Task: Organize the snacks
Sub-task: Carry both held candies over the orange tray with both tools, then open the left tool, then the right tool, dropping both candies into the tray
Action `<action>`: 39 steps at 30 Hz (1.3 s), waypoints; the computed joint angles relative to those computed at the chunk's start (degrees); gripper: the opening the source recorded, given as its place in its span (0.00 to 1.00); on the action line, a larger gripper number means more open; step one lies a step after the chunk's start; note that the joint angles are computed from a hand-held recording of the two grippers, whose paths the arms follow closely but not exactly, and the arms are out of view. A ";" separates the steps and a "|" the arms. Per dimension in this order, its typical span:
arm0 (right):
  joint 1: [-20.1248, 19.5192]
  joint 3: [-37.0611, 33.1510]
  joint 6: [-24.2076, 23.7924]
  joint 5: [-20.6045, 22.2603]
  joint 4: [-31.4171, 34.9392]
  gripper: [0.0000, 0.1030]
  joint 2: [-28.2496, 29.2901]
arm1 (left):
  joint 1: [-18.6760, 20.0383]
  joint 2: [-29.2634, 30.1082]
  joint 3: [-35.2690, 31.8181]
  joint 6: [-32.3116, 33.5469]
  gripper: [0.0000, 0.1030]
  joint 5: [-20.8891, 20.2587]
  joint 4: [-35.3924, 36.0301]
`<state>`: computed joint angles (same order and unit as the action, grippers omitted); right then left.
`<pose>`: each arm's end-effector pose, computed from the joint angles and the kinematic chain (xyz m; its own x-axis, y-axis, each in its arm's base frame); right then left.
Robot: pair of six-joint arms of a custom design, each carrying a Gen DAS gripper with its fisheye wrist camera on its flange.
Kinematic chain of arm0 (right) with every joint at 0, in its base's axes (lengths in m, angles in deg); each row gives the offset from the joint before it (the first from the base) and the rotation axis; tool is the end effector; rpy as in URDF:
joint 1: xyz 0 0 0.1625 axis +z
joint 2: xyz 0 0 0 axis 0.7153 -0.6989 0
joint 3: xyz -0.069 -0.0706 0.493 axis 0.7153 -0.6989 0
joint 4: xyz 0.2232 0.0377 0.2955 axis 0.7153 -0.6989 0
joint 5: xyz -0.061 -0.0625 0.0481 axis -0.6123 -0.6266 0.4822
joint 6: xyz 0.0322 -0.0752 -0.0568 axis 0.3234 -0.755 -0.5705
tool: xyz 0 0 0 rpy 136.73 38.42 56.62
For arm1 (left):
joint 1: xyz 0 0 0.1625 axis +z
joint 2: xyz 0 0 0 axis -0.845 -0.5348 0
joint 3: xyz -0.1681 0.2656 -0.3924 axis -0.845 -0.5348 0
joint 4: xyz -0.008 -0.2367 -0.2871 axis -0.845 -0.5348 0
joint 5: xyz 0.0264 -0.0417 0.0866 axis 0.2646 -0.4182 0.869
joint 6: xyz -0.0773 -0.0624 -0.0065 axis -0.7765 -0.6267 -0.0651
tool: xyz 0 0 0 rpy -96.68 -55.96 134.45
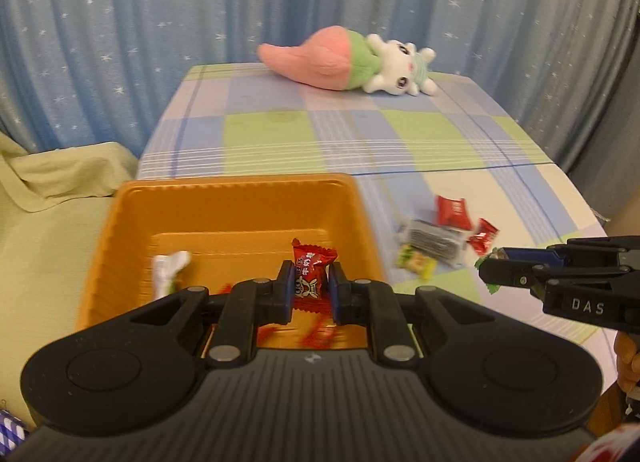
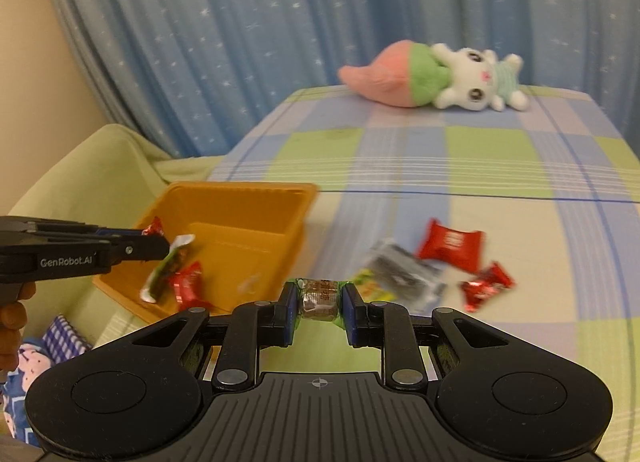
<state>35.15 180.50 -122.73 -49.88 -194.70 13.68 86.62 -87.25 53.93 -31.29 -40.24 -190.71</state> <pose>0.0584 -0.4685 0.2489 -0.7859 -0.5044 0.3576 -0.6122 0.7162 -0.3352 -0.3164 -0.4232 0.0307 -0.7410 -0.0828 -0.6664 0.3990 0.7439 -0.5361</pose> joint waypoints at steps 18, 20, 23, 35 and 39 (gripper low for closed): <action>6.93 -1.52 2.62 -1.35 -8.38 0.23 11.45 | 3.15 -6.49 8.10 0.31 0.16 3.04 -3.10; 7.36 -2.06 2.43 -1.63 -8.80 0.23 12.18 | 3.75 -6.16 7.84 1.89 0.16 3.01 -4.40; 7.63 -2.53 2.56 -1.78 -9.55 0.23 12.94 | 4.46 -5.53 7.42 4.36 0.16 2.95 -6.34; 8.13 -6.36 5.05 -3.62 -6.11 0.23 15.67 | 9.17 -2.61 4.26 14.39 0.16 0.21 -12.26; 8.43 -7.48 5.43 -4.20 -5.07 0.23 16.86 | 10.67 -1.99 2.95 17.03 0.16 -0.79 -12.91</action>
<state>43.58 173.02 -117.29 -54.08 -199.77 30.54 97.28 -89.24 56.88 -14.26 -41.03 -203.62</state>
